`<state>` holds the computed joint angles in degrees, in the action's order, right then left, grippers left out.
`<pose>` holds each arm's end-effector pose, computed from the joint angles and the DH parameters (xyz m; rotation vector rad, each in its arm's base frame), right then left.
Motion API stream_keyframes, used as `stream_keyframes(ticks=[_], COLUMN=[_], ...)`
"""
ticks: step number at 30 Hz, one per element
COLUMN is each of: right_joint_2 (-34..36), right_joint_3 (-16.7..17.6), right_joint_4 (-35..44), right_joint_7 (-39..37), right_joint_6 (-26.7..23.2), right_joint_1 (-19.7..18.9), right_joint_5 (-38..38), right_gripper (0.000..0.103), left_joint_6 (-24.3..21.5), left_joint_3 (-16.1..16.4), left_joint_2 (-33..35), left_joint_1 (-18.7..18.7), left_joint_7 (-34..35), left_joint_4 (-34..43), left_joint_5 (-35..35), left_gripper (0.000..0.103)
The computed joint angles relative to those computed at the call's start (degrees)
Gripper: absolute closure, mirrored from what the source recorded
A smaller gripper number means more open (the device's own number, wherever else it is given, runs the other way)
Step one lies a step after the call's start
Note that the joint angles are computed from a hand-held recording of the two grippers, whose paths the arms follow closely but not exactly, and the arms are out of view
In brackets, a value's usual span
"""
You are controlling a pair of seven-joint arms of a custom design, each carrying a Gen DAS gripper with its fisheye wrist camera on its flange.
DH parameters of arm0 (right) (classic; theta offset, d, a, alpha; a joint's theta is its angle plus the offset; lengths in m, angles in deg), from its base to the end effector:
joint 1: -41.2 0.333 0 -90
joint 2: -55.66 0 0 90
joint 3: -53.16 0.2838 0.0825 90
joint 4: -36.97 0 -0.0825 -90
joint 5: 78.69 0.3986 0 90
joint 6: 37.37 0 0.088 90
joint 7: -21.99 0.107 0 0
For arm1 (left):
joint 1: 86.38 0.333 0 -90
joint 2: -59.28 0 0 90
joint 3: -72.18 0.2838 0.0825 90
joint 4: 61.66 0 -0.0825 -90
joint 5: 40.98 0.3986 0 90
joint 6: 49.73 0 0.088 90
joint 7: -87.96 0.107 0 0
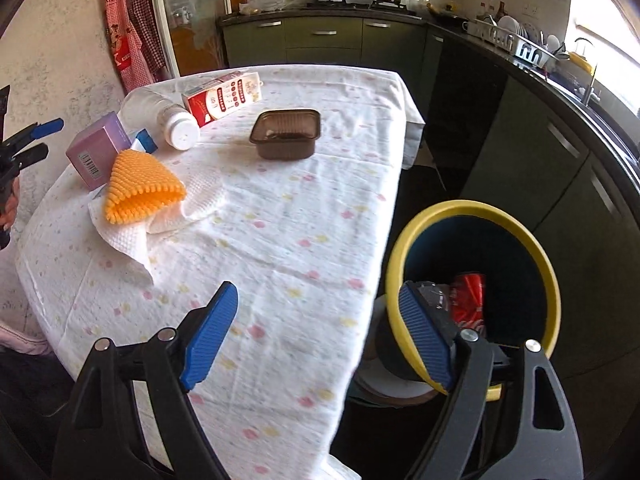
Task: Collect trash
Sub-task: 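Grasp the purple box across its sides with the left tool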
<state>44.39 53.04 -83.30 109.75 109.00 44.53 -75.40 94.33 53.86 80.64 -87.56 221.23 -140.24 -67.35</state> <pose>0.5632 0.0307 0.5440 -1.8808 1.7748 -0.5684 0.6939 -0.1965 0.5738 -1.0013 2.3356 -1.1437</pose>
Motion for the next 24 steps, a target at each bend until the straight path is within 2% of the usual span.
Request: stream_keyframes(ticks=[3, 10, 14, 19, 24], right_joint_2=[1.75, 4.63, 5.49, 6.27, 6.37], right_joint_3=[0.4, 0.71, 0.69, 0.59, 0.49], right_joint_4=[1.67, 5.63, 6.62, 7.22, 7.17], right_joint_7=[0.61, 0.39, 0.5, 0.73, -0.04], right_joint_6=[-0.49, -1.73, -2.32, -2.86, -2.98], right_joint_1=[0.45, 2.23, 2.82, 3.27, 3.56], right_joint_5=[-0.05, 0.4, 0.49, 0.75, 1.28], right_gripper=[0.025, 0.025, 0.025, 0.025, 0.025], left_joint_6=[-4.97, -14.2, -15.39, -13.56, -12.79], left_joint_3=[0.29, 0.01, -0.24, 0.46, 0.9], left_joint_2=[5.19, 17.93, 20.59, 19.46, 18.93], left_joint_1=[0.5, -1.14, -2.43, -3.7, -3.99], left_joint_7=[-0.68, -3.59, -2.75, -2.76, -5.09], left_joint_4=[7.14, 23.5, 26.55, 24.01, 22.64], left_joint_5=[0.69, 5.86, 8.35, 11.23, 12.75], left_gripper=[0.005, 0.005, 0.006, 0.028, 0.043])
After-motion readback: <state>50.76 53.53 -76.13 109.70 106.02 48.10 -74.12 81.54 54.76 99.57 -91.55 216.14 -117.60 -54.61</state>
